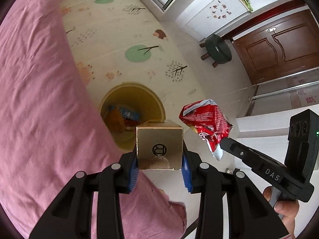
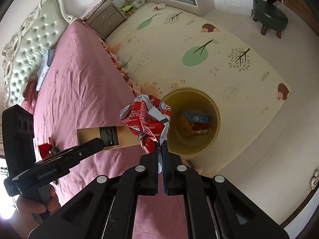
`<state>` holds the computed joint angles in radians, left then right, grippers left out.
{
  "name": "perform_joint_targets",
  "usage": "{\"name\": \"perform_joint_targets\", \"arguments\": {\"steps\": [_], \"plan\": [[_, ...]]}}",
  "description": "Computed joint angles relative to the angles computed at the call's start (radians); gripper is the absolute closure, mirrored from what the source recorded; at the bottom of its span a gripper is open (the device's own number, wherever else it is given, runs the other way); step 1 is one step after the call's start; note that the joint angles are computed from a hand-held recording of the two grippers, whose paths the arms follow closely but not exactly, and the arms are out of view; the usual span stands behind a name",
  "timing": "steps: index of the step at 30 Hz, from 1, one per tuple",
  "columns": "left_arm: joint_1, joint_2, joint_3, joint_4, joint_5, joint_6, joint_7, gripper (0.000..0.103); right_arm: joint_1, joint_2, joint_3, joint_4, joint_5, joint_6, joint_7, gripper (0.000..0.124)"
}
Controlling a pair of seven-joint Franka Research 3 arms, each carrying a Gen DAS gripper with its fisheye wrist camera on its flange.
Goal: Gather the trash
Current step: 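Open both tools to drop the box and wrapper into the bin, then move both open tools back over the items on the bed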
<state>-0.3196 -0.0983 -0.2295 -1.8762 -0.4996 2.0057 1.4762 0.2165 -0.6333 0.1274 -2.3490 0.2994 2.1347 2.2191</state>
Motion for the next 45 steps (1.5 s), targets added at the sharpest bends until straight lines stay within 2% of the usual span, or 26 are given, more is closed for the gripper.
{"name": "perform_joint_targets", "arguments": {"steps": [2,3,5,14,21,33,45], "plan": [[-0.001,0.031,-0.003,0.037,0.002,-0.006,0.004,0.065,-0.005,0.0,-0.011,-0.005,0.009,0.023,-0.003,0.117],[0.0,0.045,-0.007,0.055,0.018,-0.011,-0.001,0.046,-0.013,-0.001,-0.012,-0.007,0.009,0.033,0.008,0.113],[0.003,0.052,-0.011,0.065,0.033,-0.004,-0.013,0.022,-0.025,-0.004,-0.014,-0.011,0.009,0.048,0.022,0.089],[0.028,0.027,0.0,0.044,0.035,-0.038,-0.016,0.022,-0.025,0.006,-0.016,0.004,0.011,0.039,0.033,0.088],[0.041,-0.074,0.031,-0.043,0.035,-0.054,-0.007,0.022,0.011,0.037,0.008,0.053,0.023,0.033,0.035,0.088],[0.079,-0.297,0.13,-0.201,0.074,-0.088,0.003,0.022,0.121,0.182,0.069,0.226,0.034,0.046,0.043,0.088],[0.186,-0.557,0.271,-0.389,0.168,-0.179,0.014,0.022,0.269,0.398,0.135,0.441,0.01,0.051,0.076,0.086]]}}
